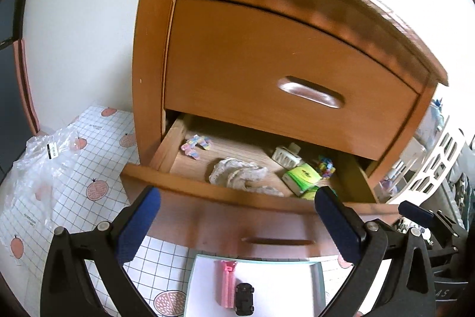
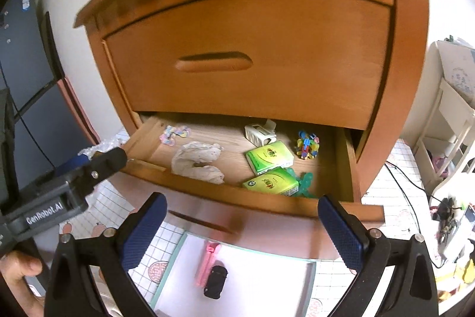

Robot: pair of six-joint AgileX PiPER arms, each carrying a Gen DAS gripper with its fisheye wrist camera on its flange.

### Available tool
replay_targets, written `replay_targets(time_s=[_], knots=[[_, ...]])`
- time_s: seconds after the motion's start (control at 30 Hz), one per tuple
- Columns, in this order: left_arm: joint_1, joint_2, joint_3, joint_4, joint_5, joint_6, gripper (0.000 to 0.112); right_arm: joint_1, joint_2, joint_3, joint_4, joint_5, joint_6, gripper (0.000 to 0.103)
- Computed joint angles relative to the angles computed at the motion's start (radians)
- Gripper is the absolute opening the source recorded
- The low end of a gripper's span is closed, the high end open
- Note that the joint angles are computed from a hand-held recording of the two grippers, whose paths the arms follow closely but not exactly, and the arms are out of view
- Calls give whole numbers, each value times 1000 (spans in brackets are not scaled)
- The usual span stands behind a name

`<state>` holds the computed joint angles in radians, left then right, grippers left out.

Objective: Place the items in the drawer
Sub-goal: 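Withdraw both tools from the drawer back over the tray, then grasp the pink hair roller with the left gripper while the right grasps the black toy car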

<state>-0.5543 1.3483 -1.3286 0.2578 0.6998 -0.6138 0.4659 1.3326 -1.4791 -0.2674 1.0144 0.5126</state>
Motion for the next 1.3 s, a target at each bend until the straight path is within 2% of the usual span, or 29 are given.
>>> replay_targets(time_s=[0.1, 0.17, 0.3, 0.47, 0.8, 1.0, 1.3], knots=[[-61, -80, 123, 132, -54, -139, 103, 60, -66, 85, -54, -23, 62, 103], [-78, -104, 179, 140, -69, -162, 103, 97, -103, 146, -85, -36, 111, 103], [-71, -119, 272, 55, -105, -116, 103, 158, -169, 287, -120, -71, 216, 103], [-40, -61, 377, -89, -146, -20, 103, 158, -171, 448, -86, -140, 278, 103], [16, 109, 495, -255, -198, 87, 103, 86, -10, 707, 100, -363, 237, 103], [22, 177, 465, -220, -206, 61, 103, 44, 102, 729, 163, -447, 199, 103], [96, 234, 465, -288, -242, 111, 103, 51, 248, 617, 165, -480, 193, 103]])
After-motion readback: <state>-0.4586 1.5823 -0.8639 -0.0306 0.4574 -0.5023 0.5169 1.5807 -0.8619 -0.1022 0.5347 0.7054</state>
